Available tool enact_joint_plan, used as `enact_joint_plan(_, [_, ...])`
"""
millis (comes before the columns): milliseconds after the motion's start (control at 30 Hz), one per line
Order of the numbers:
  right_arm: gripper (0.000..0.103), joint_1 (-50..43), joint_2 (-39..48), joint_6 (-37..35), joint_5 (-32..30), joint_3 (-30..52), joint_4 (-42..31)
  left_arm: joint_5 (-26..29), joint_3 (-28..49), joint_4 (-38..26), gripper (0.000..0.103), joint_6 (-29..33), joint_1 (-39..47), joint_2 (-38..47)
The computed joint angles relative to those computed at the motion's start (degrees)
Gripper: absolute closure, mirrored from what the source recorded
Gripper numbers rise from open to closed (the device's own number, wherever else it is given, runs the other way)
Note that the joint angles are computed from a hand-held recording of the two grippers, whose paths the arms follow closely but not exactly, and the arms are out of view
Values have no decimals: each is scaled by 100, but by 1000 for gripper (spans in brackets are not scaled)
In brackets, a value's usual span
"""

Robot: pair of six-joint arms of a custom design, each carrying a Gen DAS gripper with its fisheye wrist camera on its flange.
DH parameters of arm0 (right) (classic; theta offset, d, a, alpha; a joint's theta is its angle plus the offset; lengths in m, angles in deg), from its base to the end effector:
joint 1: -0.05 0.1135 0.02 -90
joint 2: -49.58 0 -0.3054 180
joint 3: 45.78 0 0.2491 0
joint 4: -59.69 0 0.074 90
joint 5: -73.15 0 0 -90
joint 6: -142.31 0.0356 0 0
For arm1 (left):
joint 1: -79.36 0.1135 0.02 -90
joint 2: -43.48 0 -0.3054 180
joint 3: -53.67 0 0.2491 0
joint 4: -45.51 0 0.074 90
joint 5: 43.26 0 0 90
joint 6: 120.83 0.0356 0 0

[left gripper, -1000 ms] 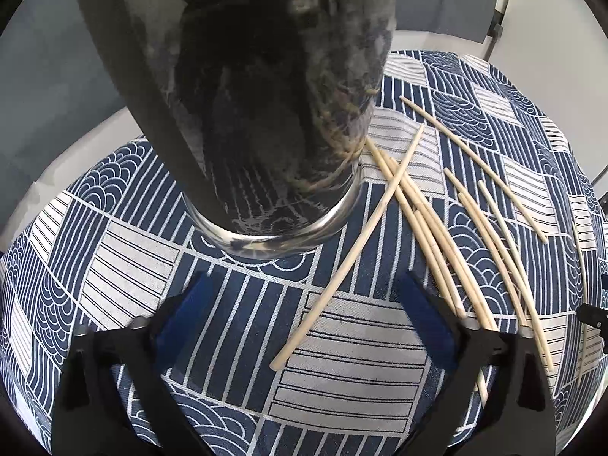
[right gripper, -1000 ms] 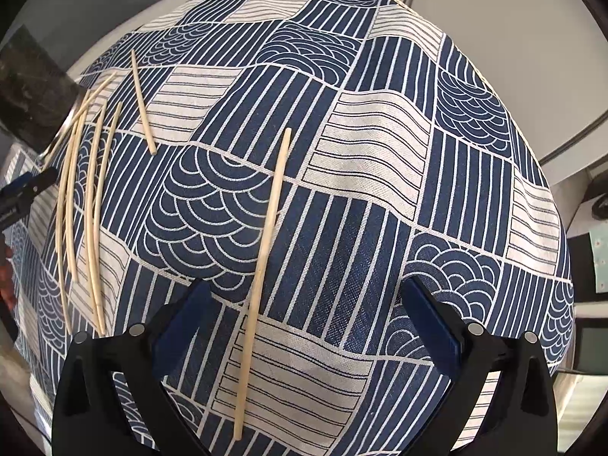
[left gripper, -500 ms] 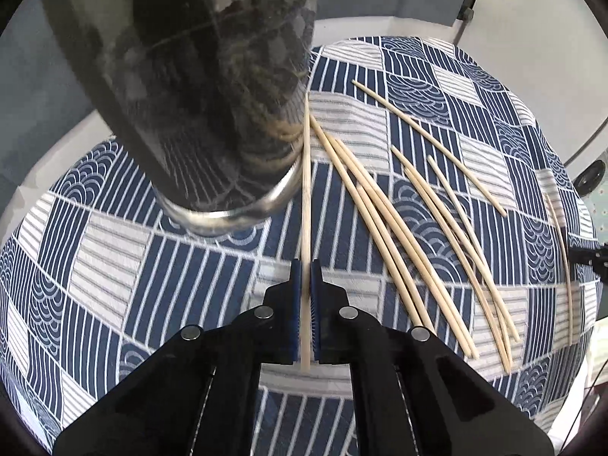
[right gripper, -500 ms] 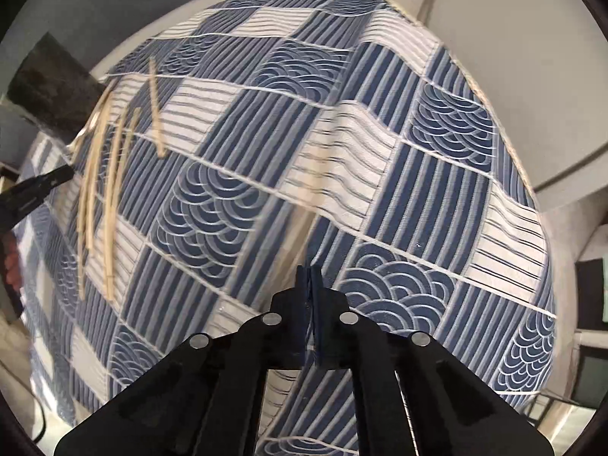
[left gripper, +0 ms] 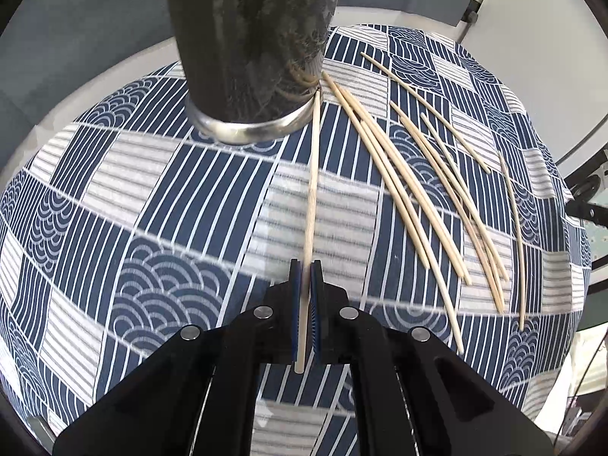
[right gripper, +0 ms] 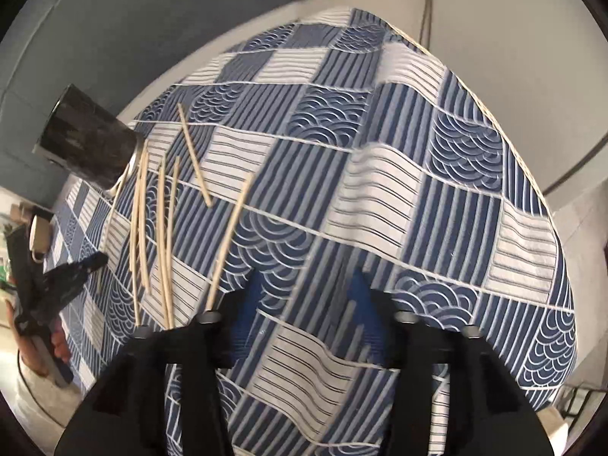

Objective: Organize utensils
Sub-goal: 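Lift the held sticks with both grippers and carry them above the black cup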

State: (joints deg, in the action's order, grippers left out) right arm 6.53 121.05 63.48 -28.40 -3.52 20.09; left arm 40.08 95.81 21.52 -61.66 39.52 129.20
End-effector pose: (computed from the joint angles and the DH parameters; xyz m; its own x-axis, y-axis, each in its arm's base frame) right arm 0.1778 0.0274 0.1800 -0.9442 0.0838 -0.3184 0.0004 0.9674 0.2532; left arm 0.1711 -0.1374 0.1452 -0.9182 0.1031 -0.3826 0.1535 0.9827 -0.1035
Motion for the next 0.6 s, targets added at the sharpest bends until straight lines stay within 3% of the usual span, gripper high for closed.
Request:
enact_joint_plan(100, [52, 526, 299, 599, -62, 20, 207, 133, -132, -162, 98, 58, 19, -254])
enact_joint_plan(333, [55, 1844, 1013, 1757, 766, 207, 725, 355, -288, -361, 98, 299, 274, -759])
enact_joint_plan(400, [63, 2034, 1310, 1896, 847, 310, 776, 232, -300, -523, 98, 240, 187, -934])
enact_joint_plan(433, [72, 2200, 1507, 1955, 1033, 407, 736, 170, -326, -610, 98, 165, 138, -1081])
enact_joint_plan(467, [92, 2472, 1680, 1967, 1514, 560, 570, 145, -348, -678, 98, 76, 110, -1228])
enact_joint_plan(500, [96, 2680, 1835, 1921, 1919, 676, 442, 126, -410, -751, 98, -37, 80, -1462])
enact_joint_plan(600, [99, 2540, 1838, 1693, 1706, 567, 593, 39, -437, -1029, 98, -282, -22, -1838])
